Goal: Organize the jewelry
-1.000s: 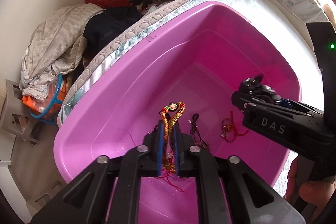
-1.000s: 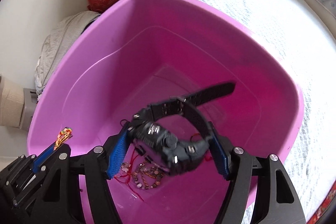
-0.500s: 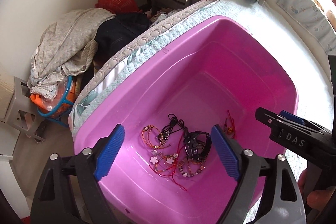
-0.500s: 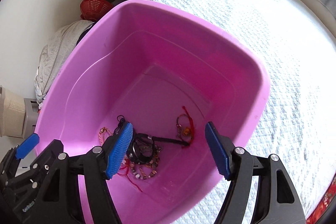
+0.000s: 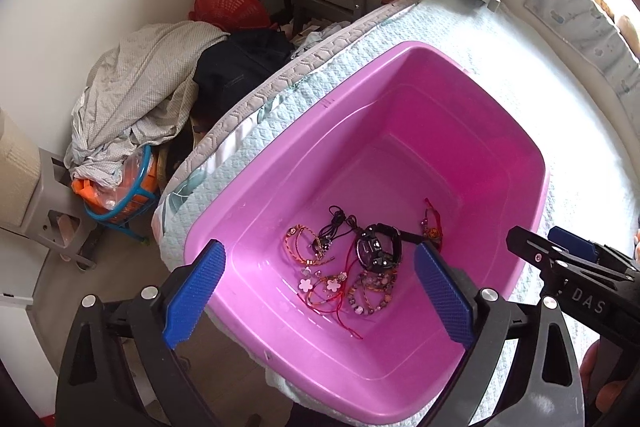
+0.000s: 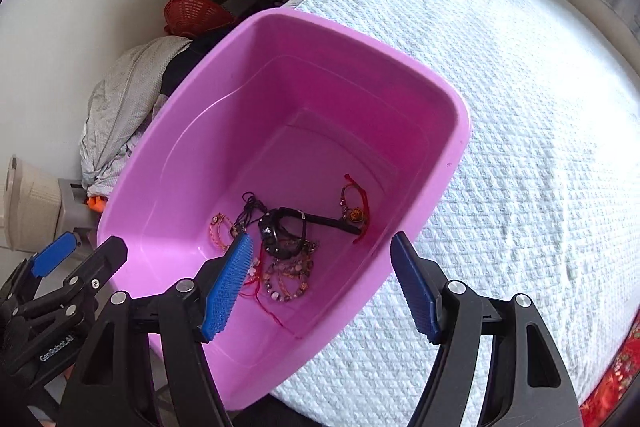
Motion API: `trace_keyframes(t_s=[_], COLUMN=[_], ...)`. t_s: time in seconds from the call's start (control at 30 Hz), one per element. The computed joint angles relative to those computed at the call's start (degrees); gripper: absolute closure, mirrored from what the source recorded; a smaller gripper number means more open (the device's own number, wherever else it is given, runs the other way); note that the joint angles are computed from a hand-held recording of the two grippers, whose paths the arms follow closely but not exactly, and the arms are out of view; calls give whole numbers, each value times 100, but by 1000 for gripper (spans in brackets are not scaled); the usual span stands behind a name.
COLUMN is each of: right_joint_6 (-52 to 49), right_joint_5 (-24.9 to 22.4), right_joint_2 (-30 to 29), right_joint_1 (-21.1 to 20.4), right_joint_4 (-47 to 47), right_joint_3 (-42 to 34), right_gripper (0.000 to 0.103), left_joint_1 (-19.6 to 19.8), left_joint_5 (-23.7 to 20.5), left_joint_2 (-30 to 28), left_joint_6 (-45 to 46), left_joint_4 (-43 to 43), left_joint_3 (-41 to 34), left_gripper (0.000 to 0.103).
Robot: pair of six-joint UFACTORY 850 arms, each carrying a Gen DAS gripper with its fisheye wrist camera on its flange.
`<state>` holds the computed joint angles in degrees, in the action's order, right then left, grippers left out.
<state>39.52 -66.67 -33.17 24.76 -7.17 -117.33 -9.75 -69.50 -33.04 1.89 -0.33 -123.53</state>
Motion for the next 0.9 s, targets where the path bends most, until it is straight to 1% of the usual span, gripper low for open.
trace_keyframes(t_s=[0.33,0.57,0.9], right_joint_6=[-75,-36,-127], right_joint_5=[-285,-295,-321], right_joint_2=[168,335,372], right_joint_1=[226,256,312], right_joint_4=[-132,-76,-110], right_joint_3=[-152,14,-17], right_gripper=[35,35,35], left_joint_1=[9,-8,-23], left_joint_5=[-51,-72,-105], left_joint_2=[352,508,598], left_joint_6=[95,99,-12], left_joint_4=[-31,-56,10], left_joint_3=[259,397,476], left_gripper=[9,9,9])
